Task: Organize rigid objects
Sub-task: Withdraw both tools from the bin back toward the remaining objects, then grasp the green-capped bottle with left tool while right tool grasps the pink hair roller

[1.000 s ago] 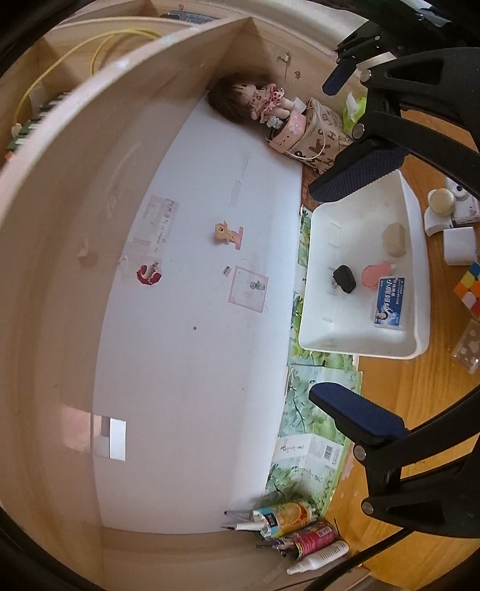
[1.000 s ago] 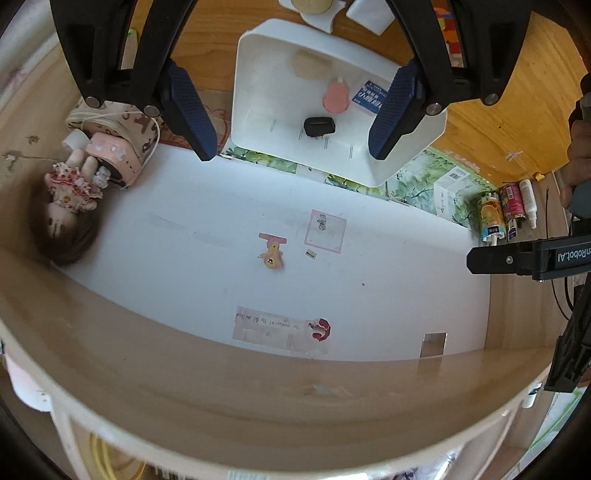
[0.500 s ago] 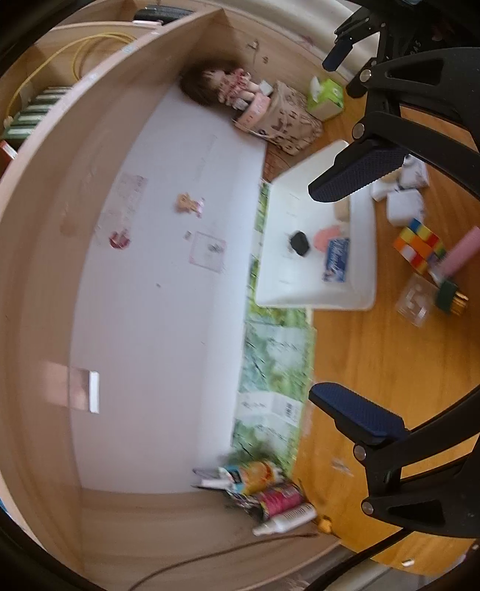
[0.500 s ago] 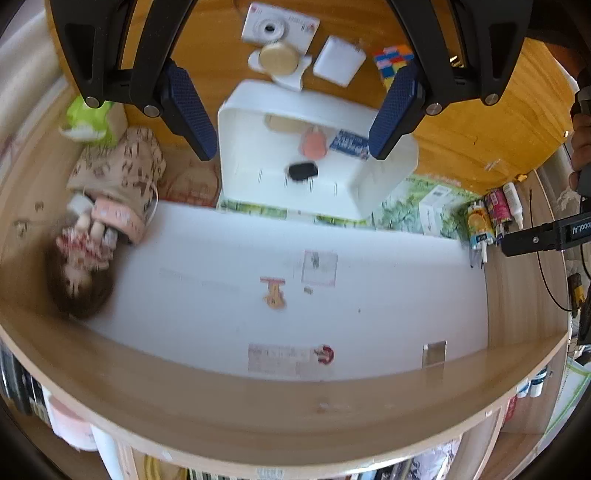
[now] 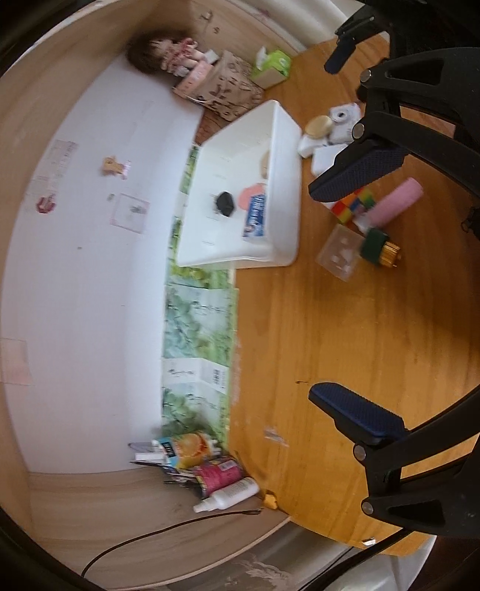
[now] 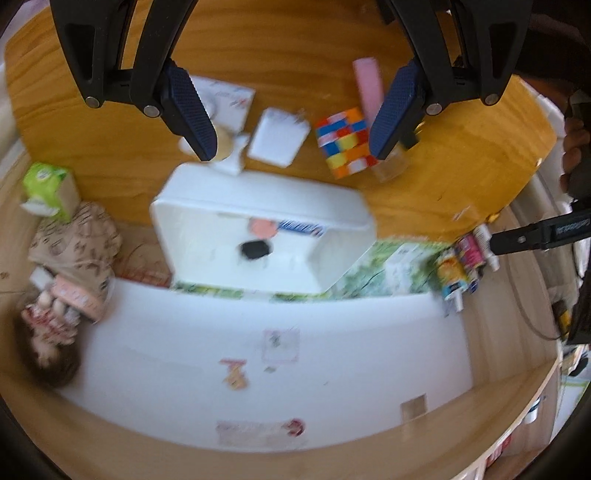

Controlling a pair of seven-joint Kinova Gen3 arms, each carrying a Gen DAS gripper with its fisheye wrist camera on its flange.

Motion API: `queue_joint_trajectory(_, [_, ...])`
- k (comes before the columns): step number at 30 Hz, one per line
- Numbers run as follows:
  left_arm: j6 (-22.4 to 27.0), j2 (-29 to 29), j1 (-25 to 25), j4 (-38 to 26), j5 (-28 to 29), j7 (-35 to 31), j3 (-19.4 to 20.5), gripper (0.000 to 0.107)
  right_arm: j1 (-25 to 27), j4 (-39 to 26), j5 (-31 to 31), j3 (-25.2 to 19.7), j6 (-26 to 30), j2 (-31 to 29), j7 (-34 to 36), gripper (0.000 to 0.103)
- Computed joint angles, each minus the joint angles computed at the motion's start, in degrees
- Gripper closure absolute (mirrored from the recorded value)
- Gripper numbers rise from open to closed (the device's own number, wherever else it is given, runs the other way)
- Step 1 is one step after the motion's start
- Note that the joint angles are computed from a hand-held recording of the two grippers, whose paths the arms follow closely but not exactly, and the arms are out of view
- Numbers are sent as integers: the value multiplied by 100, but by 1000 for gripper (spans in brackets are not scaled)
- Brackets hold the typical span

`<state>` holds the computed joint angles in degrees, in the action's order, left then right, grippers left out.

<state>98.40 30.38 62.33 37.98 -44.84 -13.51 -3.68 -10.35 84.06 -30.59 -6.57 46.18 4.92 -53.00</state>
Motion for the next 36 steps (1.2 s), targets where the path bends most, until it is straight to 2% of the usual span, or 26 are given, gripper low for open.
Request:
queue_joint_trajectory(5, [-19, -2, -234, -60, 450, -207, 163, 9, -134, 1, 90, -104, 294, 109, 31, 18])
queue_joint_trajectory(9, [28, 115, -413, -260, 806, -525, 235, 9, -178, -171, 54, -192, 765, 297, 321, 18])
queue_joint_trajectory(13, [29, 234, -616, -474, 1190, -876, 261, 9, -297, -218, 178, -272, 964, 379, 515, 18])
queue_joint_trajectory(17, [-112, 289, -973, -530, 1762, -1116, 358, 9, -415, -379, 324, -315, 1233, 536, 581, 18])
queue_joint_trajectory(22, [-185, 390, -1404, -529, 2498, -1148, 474, 9, -569, -689, 648, -352, 1641, 804, 547, 18])
queue_joint_trajectory(26, [-394, 360, -1751, -266, 3061, -1016, 583, 9, -760, -917, 1076, -338, 1873, 982, 360, 18])
queue_joint_trajectory(31, [-577, 375, -2123, -57, 3621, -925, 717, 9, -821, -1257, 1245, -347, 2191, 1234, 243, 18])
queue_joint_trajectory(33, [-489, 471, -2227, -166, 3759, -960, 747, 9, -827, -1373, 1277, -356, 2282, 1319, 229, 19])
queue_joint_trajectory(36, [-408, 612, -2371, -321, 3963, -1090, 789, 10, -892, -1640, 1395, -334, 2479, 1516, 95, 27])
